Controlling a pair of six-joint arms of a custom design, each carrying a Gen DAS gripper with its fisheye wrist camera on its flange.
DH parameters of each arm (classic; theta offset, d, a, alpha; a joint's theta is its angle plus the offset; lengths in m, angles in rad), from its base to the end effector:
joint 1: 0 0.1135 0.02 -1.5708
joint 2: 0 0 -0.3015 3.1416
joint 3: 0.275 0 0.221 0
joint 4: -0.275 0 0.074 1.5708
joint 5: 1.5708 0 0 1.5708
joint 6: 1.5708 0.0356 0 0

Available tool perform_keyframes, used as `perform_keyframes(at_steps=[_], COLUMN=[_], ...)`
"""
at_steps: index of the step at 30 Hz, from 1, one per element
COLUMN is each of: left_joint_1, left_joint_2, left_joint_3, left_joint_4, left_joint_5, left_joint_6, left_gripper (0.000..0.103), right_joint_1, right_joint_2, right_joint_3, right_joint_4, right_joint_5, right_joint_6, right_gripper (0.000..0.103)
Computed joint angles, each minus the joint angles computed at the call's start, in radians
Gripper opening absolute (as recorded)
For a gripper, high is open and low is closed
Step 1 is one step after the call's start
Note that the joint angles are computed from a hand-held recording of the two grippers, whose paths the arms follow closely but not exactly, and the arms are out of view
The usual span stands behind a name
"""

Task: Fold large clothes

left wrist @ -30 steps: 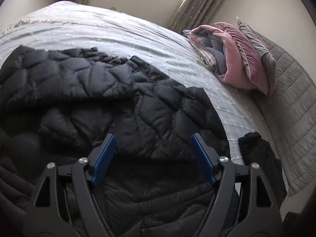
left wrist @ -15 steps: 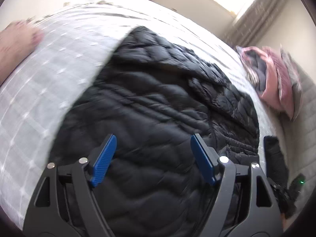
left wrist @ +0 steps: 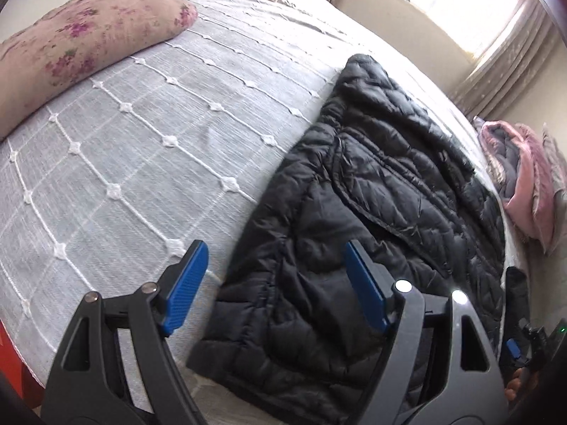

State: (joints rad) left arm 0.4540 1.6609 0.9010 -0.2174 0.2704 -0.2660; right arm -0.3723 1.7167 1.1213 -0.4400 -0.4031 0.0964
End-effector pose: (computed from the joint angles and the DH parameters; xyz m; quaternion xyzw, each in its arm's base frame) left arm 0.2767 0.1244 0.2210 -0.2969 0.9007 -0.1011 0.3006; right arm 0.3107 -0.1063 0.2504 0.1679 0.9313 0.1556 0.2832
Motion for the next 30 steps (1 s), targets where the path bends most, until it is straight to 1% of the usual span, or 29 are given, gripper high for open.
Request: perform_keyframes(at_steps=[3, 5, 7, 11, 14, 17, 18, 19, 21, 22, 25, 26, 27, 28, 30], left_joint_1=[0.066, 0.121, 0.174, 0.246, 0.280, 0.281, 0.274, 0.268, 0.256, 0.252, 0.220, 0.208, 0.191, 0.182, 0.166], left_joint_2=[0.002, 0.016, 0.011, -0.046, -0.067, -0.063, -0.059, -0.055, -0.048, -0.049, -0.066, -0.071, -0.075, -0.078, -0.087], left_joint_3=[-0.015, -0.018, -0.032, -0.086, -0.109, -0.131, -0.143, -0.147, -0.159, -0.164, -0.181, -0.187, -0.192, -0.196, -0.205], left_joint_4=[-0.029, -0.067, -0.090, -0.097, -0.126, -0.137, -0.128, -0.123, -0.111, -0.106, -0.087, -0.083, -0.078, -0.074, -0.066], left_joint_5=[0.059, 0.119, 0.159, 0.175, 0.224, 0.240, 0.234, 0.226, 0.217, 0.219, 0.214, 0.211, 0.203, 0.195, 0.177], left_joint_6=[0.031, 0.066, 0.097, 0.178, 0.244, 0.277, 0.278, 0.275, 0.265, 0.263, 0.249, 0.248, 0.247, 0.244, 0.239], left_gripper=[0.079, 0.079, 0.079, 0.079, 0.079, 0.078, 0.077, 0.073, 0.071, 0.070, 0.066, 0.066, 0.066, 0.066, 0.066], right_joint_1=[-0.066, -0.122, -0.170, -0.302, -0.377, -0.428, -0.445, -0.455, -0.468, -0.463, -0.411, -0.378, -0.361, -0.350, -0.370], right_joint_2=[-0.033, -0.067, -0.088, -0.080, -0.040, -0.042, -0.045, -0.045, -0.038, -0.040, -0.061, -0.065, -0.067, -0.072, -0.084], right_joint_3=[-0.014, -0.047, -0.076, -0.137, -0.149, -0.188, -0.203, -0.210, -0.219, -0.225, -0.259, -0.269, -0.279, -0.290, -0.301], right_joint_4=[-0.026, -0.031, -0.044, -0.078, -0.127, -0.114, -0.102, -0.100, -0.113, -0.112, -0.087, -0.073, -0.055, -0.033, -0.013], right_joint_5=[-0.079, -0.134, -0.159, -0.209, -0.250, -0.248, -0.250, -0.255, -0.268, -0.265, -0.223, -0.192, -0.171, -0.156, -0.177], right_joint_6=[0.004, 0.003, -0.017, -0.038, -0.079, -0.114, -0.121, -0.131, -0.174, -0.182, -0.210, -0.210, -0.207, -0.196, -0.179], right_gripper=[0.085, 0.085, 0.085, 0.085, 0.085, 0.085, 0.085, 0.084, 0.070, 0.068, 0.047, 0.033, 0.010, 0.008, 0.005])
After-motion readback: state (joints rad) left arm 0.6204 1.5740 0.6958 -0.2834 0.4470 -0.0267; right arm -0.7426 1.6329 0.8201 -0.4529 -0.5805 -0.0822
